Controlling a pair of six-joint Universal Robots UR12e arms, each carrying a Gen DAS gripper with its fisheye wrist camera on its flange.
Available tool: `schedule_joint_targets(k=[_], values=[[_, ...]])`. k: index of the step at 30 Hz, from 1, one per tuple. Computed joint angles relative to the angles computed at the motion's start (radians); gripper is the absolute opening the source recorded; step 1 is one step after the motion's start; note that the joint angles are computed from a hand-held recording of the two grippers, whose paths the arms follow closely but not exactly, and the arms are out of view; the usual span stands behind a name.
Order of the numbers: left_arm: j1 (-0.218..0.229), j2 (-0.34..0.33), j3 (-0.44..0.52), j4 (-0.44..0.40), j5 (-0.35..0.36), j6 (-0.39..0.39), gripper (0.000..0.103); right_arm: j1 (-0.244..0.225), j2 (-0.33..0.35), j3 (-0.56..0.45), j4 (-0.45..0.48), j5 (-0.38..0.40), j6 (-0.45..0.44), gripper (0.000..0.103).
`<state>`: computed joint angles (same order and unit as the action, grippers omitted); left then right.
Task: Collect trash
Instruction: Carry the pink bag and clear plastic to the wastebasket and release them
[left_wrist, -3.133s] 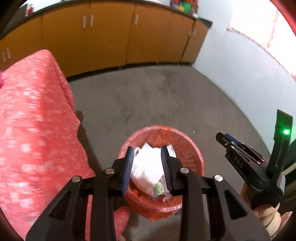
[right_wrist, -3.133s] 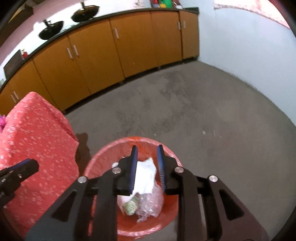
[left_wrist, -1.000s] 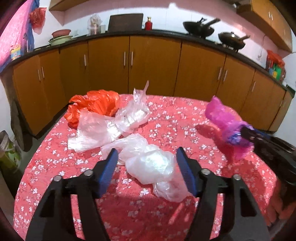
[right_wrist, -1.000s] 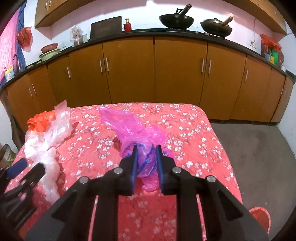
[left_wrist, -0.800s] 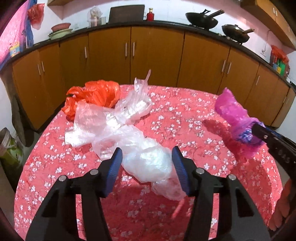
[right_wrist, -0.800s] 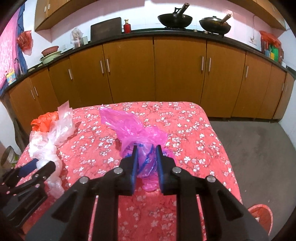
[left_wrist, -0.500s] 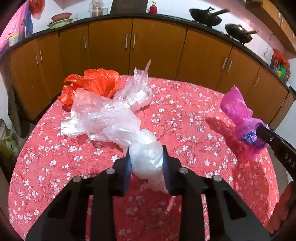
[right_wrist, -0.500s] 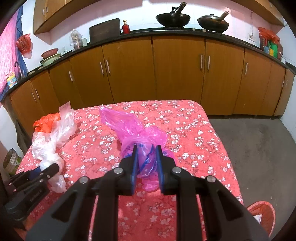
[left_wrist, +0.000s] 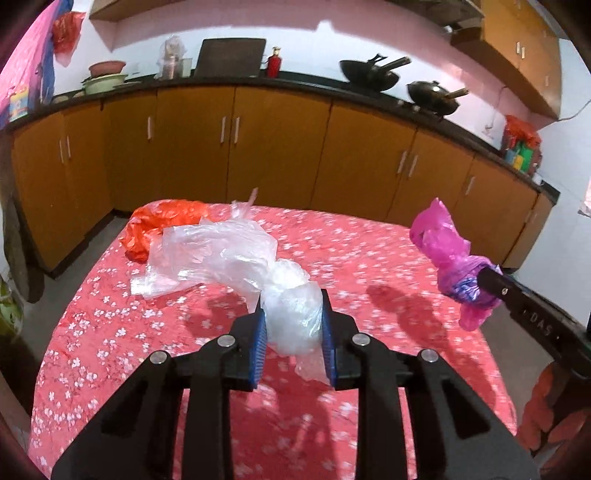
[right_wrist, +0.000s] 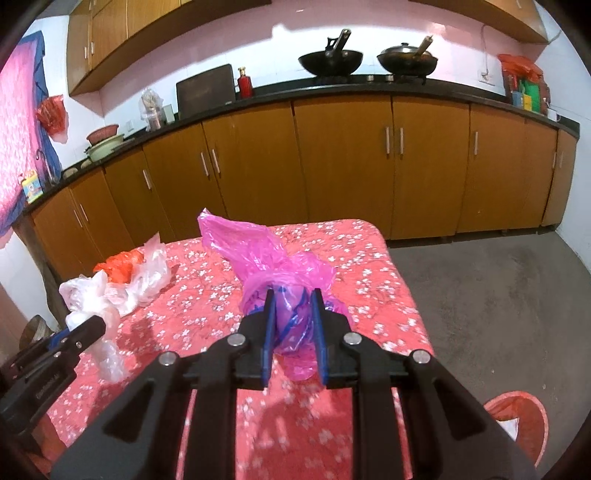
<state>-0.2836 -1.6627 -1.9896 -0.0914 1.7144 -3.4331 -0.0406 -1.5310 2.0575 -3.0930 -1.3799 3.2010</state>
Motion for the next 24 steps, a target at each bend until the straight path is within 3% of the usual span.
schedule_joint_targets(k=[8,24], values=[[-0.065,0.007,0.012,0.020,0.008,0.042,0.025,-0.074,-0.101,0.079,-0.032,0.022,-0.001,0.019],[-0.192,-0.040,0.086,-0.022,0.012,0.106,0.025,-0.291,-0.248,0.211,-0.024,0.032,0.018,0.019]])
